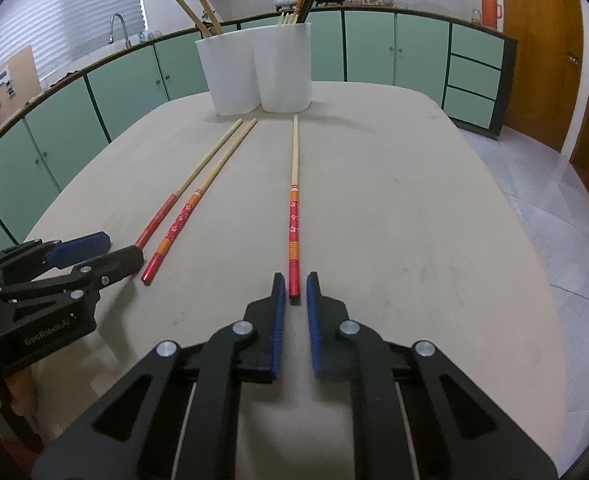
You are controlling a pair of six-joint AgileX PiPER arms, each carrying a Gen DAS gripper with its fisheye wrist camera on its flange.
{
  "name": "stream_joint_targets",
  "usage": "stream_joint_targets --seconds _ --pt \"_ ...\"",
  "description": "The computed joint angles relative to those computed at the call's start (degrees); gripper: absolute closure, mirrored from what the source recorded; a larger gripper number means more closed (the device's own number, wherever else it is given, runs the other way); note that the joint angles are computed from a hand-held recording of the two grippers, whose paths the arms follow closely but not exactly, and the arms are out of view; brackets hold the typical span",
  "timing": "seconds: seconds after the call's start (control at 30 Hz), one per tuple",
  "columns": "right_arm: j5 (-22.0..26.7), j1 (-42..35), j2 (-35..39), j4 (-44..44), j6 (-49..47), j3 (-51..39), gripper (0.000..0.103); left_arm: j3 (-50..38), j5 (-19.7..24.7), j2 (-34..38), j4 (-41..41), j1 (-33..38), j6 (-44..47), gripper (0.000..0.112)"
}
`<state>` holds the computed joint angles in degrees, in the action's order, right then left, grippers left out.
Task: Organize utensils
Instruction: 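Close the right tool on the red-patterned chopstick while the left closes on a wooden one, then lift both chopsticks and lower them into the white holder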
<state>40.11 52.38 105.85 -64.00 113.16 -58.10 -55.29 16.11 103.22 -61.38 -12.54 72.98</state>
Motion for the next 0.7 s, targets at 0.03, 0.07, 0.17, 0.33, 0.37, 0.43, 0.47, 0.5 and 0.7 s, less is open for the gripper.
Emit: stream_joint_targets --seconds 0.03,0.07,0.17,0.33,0.37,0.43,0.47,0.5,0.7 --pt "0.4 0.1 0.2 0.0 -0.1 -0.2 0.093 0.2 -0.3 0.0 -0.4 -0.1 0.4 0.066" --pt "0.8 0.3 0.4 0.2 -0.6 -0.6 0.093 0.4 -0.8 -0.1 -0.8 -0.4 0.8 0.066" --pt "2.0 0.8 1.0 0.8 -1.4 -1.5 0.098 0.5 -0.8 0.1 -2.8 -0.3 2.2 0.083" --pt "1.1 0.4 0.5 0.7 -0.7 -1.1 0.098 -0.5 1.5 0.5 -2.4 0.4 1.6 0.106" --pt "0.9 0.3 0.2 0.8 -0.6 -0.9 0.098 -0.7 2.0 0.5 -2.4 0.7 1.3 0.107" --pt "0.5 0.3 -0.5 0.9 -0.6 -0.6 0.098 -1.0 3.3 0.2 -2.4 1.4 1.2 0.107" --pt "1.0 0.5 -1.1 0.8 -0.7 -0.5 0.098 -0.9 3.3 -0.2 -3.1 1.5 1.8 0.107" --pt "1.5 0.7 -1.6 0.8 -0.9 -0.4 0.098 -1.0 3.8 -0.9 -3.7 1.9 2.3 0.107" --pt "7.5 2.6 -5.7 1.3 -6.5 -2.3 0.098 -1.8 5.4 -5.5 -8.8 4.5 6.0 0.107"
